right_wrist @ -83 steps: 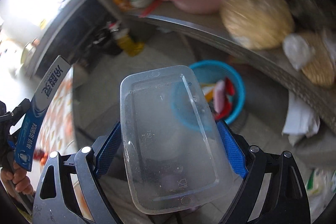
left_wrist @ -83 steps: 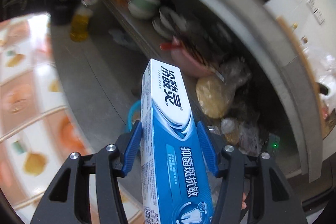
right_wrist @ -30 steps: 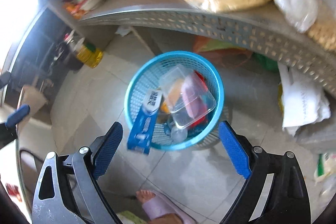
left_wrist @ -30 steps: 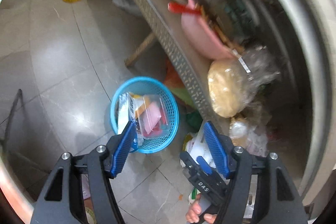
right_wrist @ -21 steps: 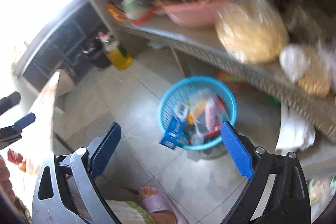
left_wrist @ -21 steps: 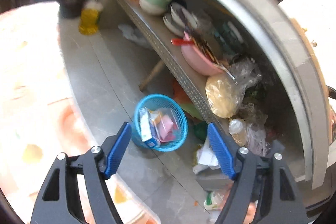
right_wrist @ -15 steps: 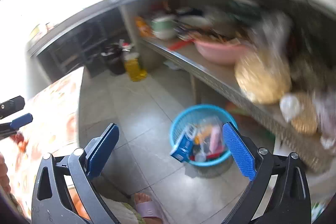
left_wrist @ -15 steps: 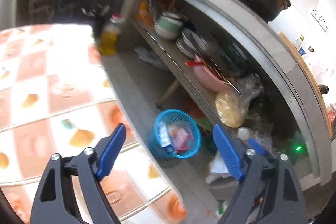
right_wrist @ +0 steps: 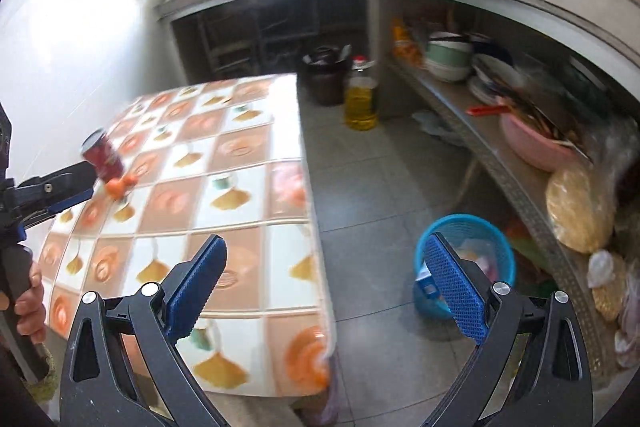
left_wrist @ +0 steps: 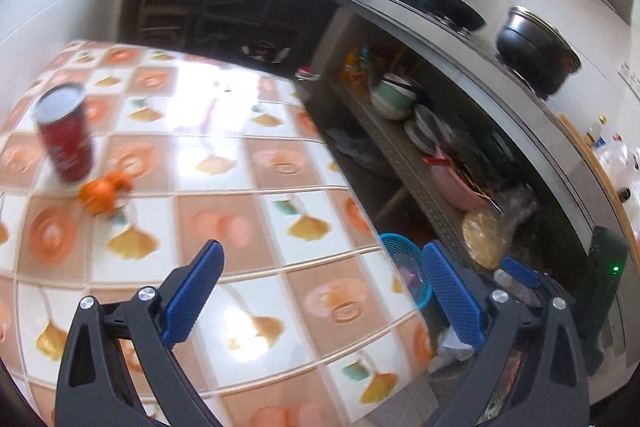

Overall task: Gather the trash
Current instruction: 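Move both tools back to the table toward the red can and orange peel, then grasp the orange peel with the right tool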

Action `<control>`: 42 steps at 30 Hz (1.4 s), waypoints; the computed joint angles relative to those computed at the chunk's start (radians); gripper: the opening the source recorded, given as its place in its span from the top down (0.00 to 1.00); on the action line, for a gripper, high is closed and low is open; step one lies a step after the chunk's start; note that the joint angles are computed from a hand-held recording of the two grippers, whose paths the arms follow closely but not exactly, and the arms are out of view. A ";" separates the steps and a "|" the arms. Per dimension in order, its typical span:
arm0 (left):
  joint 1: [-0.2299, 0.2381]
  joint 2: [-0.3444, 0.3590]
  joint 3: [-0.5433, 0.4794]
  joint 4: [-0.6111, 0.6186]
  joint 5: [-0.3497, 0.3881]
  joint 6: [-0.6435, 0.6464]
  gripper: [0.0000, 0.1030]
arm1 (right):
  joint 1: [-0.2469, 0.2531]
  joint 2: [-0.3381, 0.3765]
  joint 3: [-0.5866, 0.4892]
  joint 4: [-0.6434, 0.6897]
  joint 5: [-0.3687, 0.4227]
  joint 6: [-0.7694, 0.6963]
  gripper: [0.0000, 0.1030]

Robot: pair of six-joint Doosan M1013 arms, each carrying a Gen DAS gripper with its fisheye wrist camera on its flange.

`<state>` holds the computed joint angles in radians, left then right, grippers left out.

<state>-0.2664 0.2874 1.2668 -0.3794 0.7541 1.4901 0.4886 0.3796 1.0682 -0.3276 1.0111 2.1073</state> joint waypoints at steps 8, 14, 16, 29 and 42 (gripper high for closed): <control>0.054 -0.058 0.092 0.034 -0.058 -0.078 0.06 | 0.060 0.067 -0.099 -0.064 0.075 -0.047 0.08; 0.086 -0.090 0.143 0.067 -0.087 -0.124 0.06 | 0.095 0.097 -0.141 -0.098 0.087 -0.092 0.08; 0.094 -0.097 0.156 0.091 -0.093 -0.146 0.06 | 0.100 0.102 -0.147 -0.094 0.082 -0.105 0.08; 0.143 -0.132 0.234 0.175 -0.103 -0.271 0.06 | 0.086 0.163 -0.227 0.195 0.064 -0.287 0.08; 0.150 -0.106 0.207 0.327 -0.090 -0.348 0.06 | 0.066 0.220 -0.300 0.411 0.084 -0.368 0.08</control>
